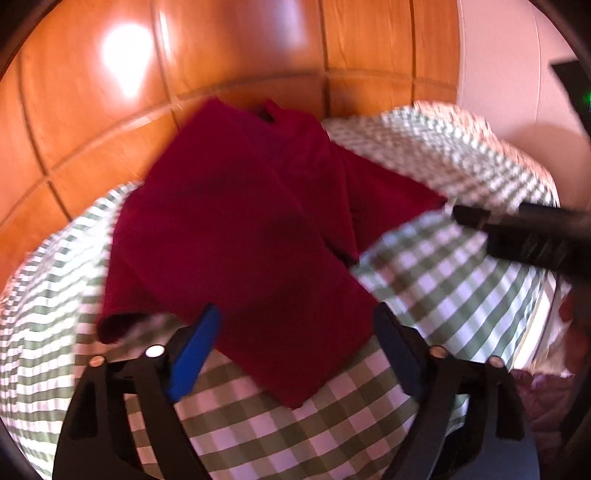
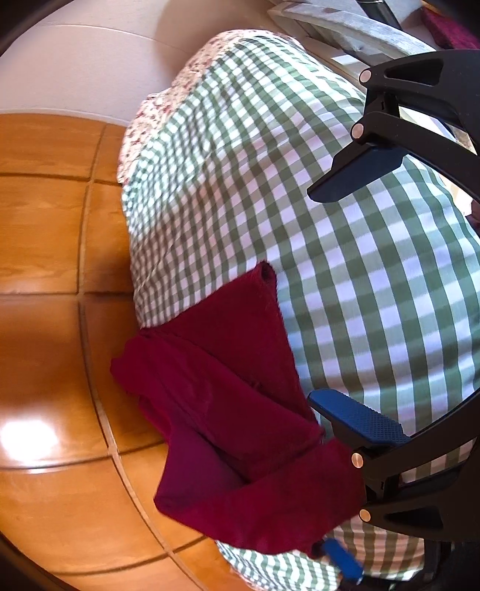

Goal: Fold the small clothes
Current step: 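Grasp the red sweater with both grippers and lift it off the bed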

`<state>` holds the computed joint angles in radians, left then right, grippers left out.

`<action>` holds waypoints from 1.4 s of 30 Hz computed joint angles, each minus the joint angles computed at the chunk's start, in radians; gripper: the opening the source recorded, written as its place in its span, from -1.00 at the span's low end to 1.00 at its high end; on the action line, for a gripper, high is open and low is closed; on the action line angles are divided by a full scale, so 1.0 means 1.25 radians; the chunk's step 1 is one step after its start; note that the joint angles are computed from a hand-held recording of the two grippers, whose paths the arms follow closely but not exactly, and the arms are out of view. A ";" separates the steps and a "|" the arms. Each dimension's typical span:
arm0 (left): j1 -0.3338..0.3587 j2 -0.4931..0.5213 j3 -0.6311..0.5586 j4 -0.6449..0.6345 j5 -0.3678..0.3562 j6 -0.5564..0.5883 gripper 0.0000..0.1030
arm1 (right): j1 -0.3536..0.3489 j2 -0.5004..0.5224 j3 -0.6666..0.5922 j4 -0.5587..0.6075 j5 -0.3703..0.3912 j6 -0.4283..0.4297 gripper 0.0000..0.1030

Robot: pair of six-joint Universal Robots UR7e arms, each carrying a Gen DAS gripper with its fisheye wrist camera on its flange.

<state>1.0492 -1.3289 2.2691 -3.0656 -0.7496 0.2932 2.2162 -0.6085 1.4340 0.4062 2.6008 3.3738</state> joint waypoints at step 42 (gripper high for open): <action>0.368 0.105 -0.694 0.098 0.201 -0.181 0.00 | -0.068 0.218 -0.501 0.298 -0.255 -0.257 -0.95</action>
<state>1.5089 -1.1977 1.4013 -2.9425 -0.4985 0.0664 2.1307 -0.3354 0.8072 0.7785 2.2826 3.0528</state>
